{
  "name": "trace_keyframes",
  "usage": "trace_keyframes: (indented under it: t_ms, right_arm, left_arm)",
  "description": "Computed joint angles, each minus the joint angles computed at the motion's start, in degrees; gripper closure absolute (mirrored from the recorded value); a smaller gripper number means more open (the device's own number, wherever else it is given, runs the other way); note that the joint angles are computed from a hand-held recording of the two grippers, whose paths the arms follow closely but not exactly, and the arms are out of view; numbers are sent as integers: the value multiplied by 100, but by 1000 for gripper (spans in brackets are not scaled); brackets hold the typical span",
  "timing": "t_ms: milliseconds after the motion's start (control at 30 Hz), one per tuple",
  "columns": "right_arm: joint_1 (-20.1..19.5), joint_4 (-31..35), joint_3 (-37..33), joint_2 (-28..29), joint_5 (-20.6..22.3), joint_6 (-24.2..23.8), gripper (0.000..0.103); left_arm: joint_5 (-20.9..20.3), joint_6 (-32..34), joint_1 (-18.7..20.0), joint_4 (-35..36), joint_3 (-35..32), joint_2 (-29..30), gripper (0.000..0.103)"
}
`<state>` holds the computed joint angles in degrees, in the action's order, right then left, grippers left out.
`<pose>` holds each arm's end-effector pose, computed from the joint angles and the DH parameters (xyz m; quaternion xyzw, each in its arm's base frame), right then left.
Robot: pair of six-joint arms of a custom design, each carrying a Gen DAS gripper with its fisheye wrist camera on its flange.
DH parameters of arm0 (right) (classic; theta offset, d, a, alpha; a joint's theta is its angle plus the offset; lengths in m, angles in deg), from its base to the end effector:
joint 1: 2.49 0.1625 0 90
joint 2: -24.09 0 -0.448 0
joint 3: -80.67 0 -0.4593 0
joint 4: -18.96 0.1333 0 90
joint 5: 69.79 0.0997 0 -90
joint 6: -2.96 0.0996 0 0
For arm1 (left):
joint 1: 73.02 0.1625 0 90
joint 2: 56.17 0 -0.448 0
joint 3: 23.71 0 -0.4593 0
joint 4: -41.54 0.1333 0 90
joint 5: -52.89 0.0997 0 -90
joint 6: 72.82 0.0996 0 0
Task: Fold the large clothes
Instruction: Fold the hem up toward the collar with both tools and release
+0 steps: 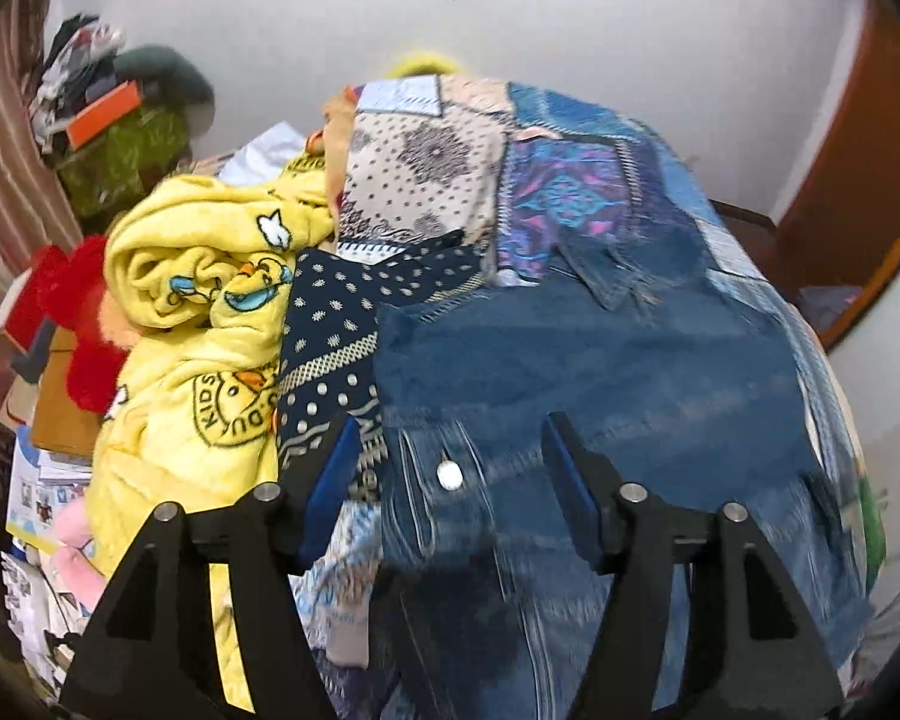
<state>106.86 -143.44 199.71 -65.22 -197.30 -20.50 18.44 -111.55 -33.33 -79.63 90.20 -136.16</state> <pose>0.2445 -0.4770 0.3922 0.2130 -0.8639 0.3335 0.3116 -0.2902 -0.5208 0.2863 0.1004 0.8789 -0.3115 0.3471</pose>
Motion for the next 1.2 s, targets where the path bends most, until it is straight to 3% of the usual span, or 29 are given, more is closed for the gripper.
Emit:
trace_keyframes:
  t_ms: [133, 333, 533, 767, 1033, 1100, 1167, 1200]
  right_arm:
    - [215, 14, 396, -325, -48, -145, 17]
    - [319, 240, 989, -782, -44, 79, 17]
    - [307, 613, 1525, -1219, -150, 424, 17]
    - [69, 964, 2003, -1632, -291, 965, 17]
    - [-716, 1684, 2237, -2371, 698, 1961, 17]
    - [-835, 1669, 2312, -2483, 950, 1965, 17]
    - [-948, 1687, 2364, -2586, 1231, 1966, 17]
    - [-999, 1706, 2382, -2616, 1365, 1966, 17]
  left_arm:
    - [-1, -399, -467, 410, 486, -469, 25]
    - [-210, -1140, -925, 892, 1178, -1055, 15]
    - [-709, -2104, -1130, 1318, 1819, -1531, 15]
    - [-1349, -3010, -1036, 1112, 2499, -2002, 15]
    - [-2003, -3594, -815, -140, 3215, -2511, 15]
    - [-1999, -3703, -865, -385, 3346, -2548, 21]
    - [-2032, -3629, -872, -758, 3450, -2531, 38]
    - [-2068, -3621, -879, -943, 3489, -2479, 40]
